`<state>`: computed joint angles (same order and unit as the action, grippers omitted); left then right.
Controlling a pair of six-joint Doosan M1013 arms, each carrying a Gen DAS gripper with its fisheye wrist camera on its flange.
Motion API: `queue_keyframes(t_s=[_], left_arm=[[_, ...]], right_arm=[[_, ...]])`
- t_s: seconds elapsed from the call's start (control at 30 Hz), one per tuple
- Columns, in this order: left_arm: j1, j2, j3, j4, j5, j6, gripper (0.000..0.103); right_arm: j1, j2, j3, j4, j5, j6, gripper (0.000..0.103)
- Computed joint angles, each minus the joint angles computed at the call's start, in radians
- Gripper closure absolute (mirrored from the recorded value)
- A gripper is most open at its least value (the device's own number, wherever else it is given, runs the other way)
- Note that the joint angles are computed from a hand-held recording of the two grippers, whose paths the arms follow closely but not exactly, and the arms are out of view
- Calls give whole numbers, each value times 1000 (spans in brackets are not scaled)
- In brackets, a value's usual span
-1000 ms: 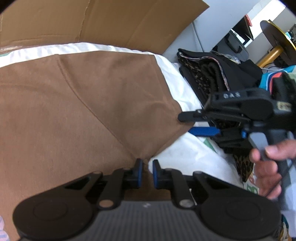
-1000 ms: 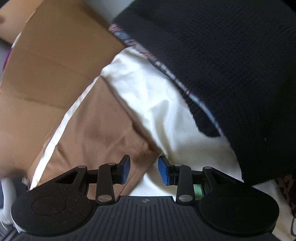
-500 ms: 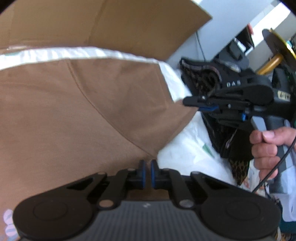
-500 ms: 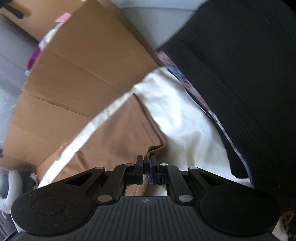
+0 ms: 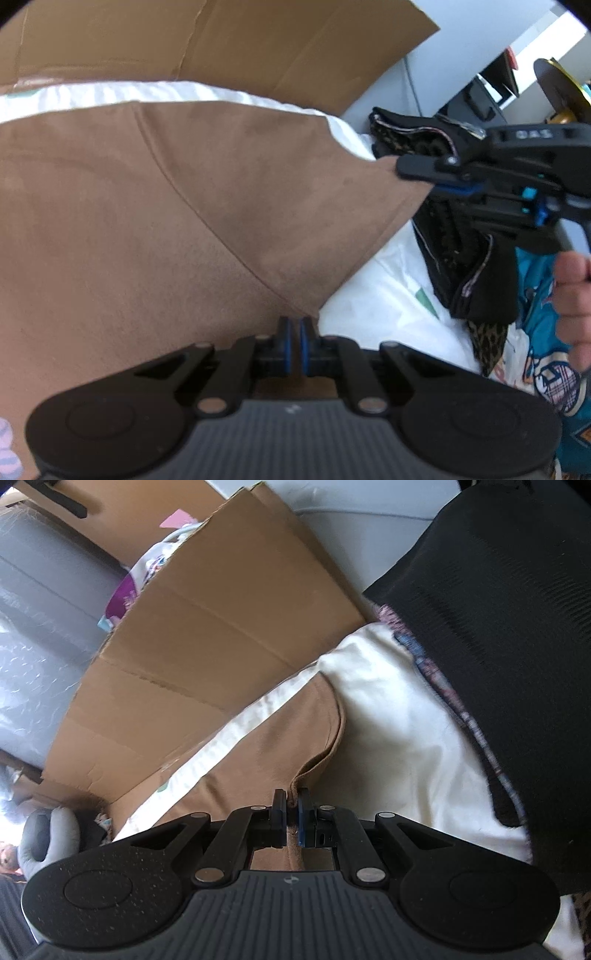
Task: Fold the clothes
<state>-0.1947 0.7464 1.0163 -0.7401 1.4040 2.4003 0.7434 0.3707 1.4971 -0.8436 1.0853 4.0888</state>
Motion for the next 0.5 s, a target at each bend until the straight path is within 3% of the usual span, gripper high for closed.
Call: queue_keyframes(t_s=[0.5], left_arm=[[12, 1, 13, -25, -3, -37, 99]], right_arm=[[8, 4, -10, -91, -175, 31, 100]])
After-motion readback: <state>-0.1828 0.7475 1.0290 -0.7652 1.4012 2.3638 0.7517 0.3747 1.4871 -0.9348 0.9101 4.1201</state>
